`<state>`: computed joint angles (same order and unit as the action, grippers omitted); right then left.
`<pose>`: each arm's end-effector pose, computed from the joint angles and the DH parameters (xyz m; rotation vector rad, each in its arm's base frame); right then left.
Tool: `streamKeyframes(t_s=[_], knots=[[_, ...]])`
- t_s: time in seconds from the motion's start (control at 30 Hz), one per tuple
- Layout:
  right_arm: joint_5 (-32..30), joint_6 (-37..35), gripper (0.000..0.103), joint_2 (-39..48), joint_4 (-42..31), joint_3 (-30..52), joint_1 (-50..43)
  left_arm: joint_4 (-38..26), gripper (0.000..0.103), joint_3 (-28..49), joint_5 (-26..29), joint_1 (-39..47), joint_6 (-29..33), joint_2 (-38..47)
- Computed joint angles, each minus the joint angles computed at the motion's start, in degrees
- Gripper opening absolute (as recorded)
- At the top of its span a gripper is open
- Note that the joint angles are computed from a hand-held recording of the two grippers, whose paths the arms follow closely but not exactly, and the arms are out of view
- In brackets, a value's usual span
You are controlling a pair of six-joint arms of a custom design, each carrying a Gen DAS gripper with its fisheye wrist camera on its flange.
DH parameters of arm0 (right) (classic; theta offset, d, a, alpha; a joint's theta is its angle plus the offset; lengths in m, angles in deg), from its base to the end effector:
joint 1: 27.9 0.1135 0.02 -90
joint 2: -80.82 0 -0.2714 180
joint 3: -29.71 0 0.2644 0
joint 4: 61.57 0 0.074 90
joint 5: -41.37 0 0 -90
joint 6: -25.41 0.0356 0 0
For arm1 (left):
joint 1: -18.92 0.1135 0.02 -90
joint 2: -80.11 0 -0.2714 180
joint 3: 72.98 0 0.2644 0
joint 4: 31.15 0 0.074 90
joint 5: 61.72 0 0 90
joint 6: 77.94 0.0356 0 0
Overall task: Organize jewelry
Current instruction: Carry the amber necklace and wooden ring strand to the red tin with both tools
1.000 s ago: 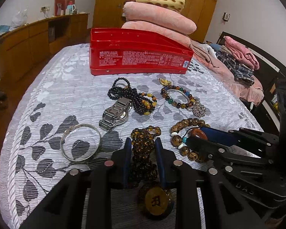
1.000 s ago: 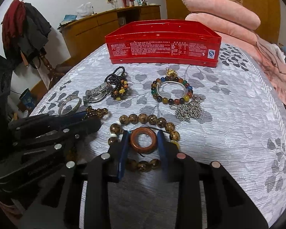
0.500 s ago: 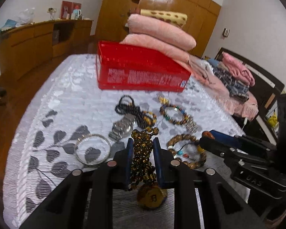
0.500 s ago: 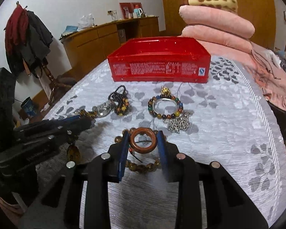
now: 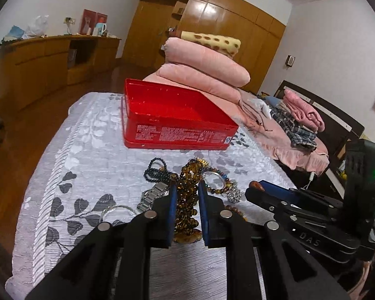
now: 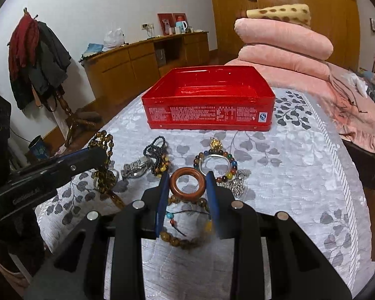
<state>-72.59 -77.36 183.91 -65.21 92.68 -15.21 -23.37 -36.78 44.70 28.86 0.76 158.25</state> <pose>0.3486 0.0933 0.1338 -0.7078 2.1906 0.4858 0.2484 0.0333 0.1417 -0.2348 2.1443 -0.3238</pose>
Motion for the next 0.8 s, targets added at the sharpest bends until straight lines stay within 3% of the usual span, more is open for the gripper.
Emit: streamKeyframes(t_s=[0.3,0.8], knots=[[-0.69,1.03,0.028,1.39,-1.18,4.01,-0.31,-2.02,0.016,3.47,-1.87,-0.72,0.11,-0.70],[1.81,5.09,0.028,9.60,-5.63,18.78,1.29,-4.03,0.016,17.54,-5.13,-0.74,-0.04,10.56]])
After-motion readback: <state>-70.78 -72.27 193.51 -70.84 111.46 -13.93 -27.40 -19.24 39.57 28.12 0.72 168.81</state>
